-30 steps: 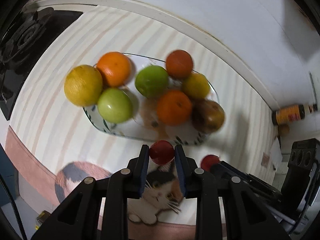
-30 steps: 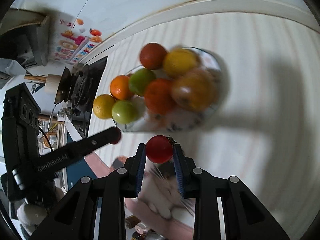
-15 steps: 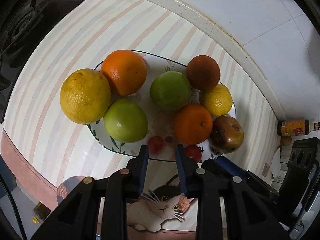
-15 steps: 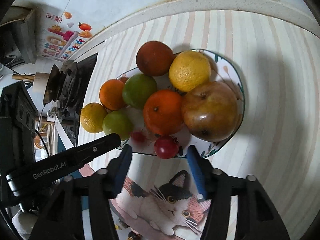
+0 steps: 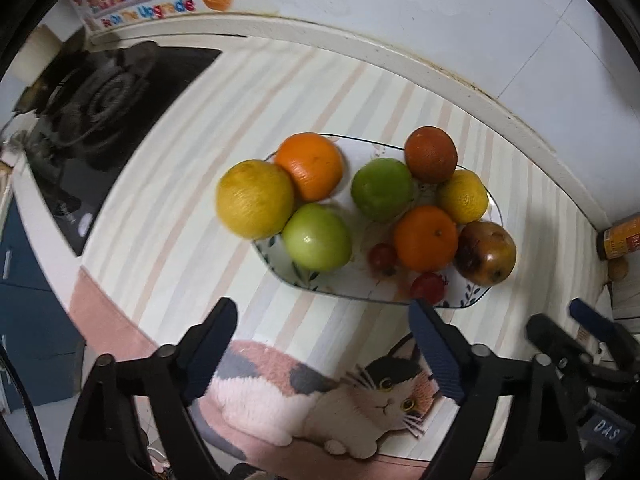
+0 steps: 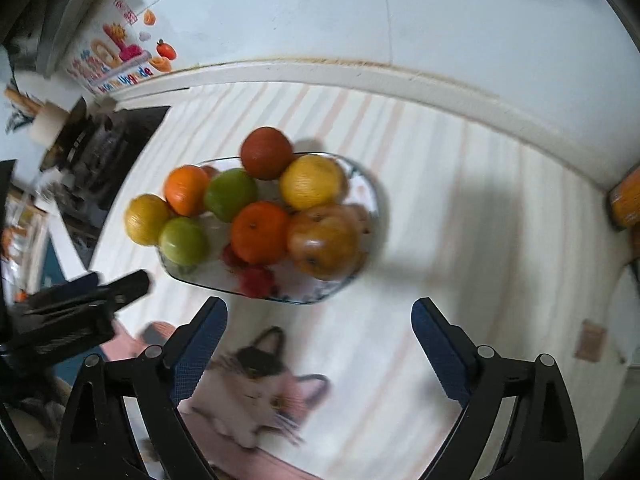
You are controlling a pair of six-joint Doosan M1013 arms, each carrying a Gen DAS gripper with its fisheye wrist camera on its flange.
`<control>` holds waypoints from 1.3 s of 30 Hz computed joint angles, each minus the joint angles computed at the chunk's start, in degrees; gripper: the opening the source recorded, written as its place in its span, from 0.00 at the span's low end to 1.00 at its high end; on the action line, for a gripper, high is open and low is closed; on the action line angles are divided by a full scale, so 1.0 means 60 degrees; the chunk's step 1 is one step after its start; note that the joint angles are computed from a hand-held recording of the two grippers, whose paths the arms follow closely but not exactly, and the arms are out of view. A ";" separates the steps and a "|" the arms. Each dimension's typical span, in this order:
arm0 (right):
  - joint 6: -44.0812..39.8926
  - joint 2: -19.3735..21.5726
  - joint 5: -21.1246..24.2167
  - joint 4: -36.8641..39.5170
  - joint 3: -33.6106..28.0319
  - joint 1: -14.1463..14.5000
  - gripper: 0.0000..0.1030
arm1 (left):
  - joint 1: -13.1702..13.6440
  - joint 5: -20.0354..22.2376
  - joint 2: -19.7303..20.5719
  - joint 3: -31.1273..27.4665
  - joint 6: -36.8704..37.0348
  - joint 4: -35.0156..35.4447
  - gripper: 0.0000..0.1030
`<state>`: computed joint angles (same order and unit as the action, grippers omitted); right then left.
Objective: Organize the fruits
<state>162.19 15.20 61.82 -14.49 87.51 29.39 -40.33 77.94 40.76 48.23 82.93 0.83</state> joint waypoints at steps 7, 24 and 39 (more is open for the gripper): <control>0.0011 -0.0215 0.0830 -0.0818 0.0043 0.0256 0.96 | -0.0314 -0.0990 -0.0736 0.1036 -0.0846 0.1124 0.97; 0.0414 -0.1301 0.1156 -0.2105 0.0022 0.1501 0.96 | -0.0692 -0.2573 -0.2861 0.3019 -0.2388 0.2258 0.97; 0.2288 -0.1550 0.3378 -0.4064 -0.1129 0.3898 0.97 | -0.0842 -0.3855 -0.5066 0.4720 -0.1658 0.1883 0.97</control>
<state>175.92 5.90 82.09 -38.87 80.74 52.78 -45.39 54.81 10.37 76.55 72.98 12.13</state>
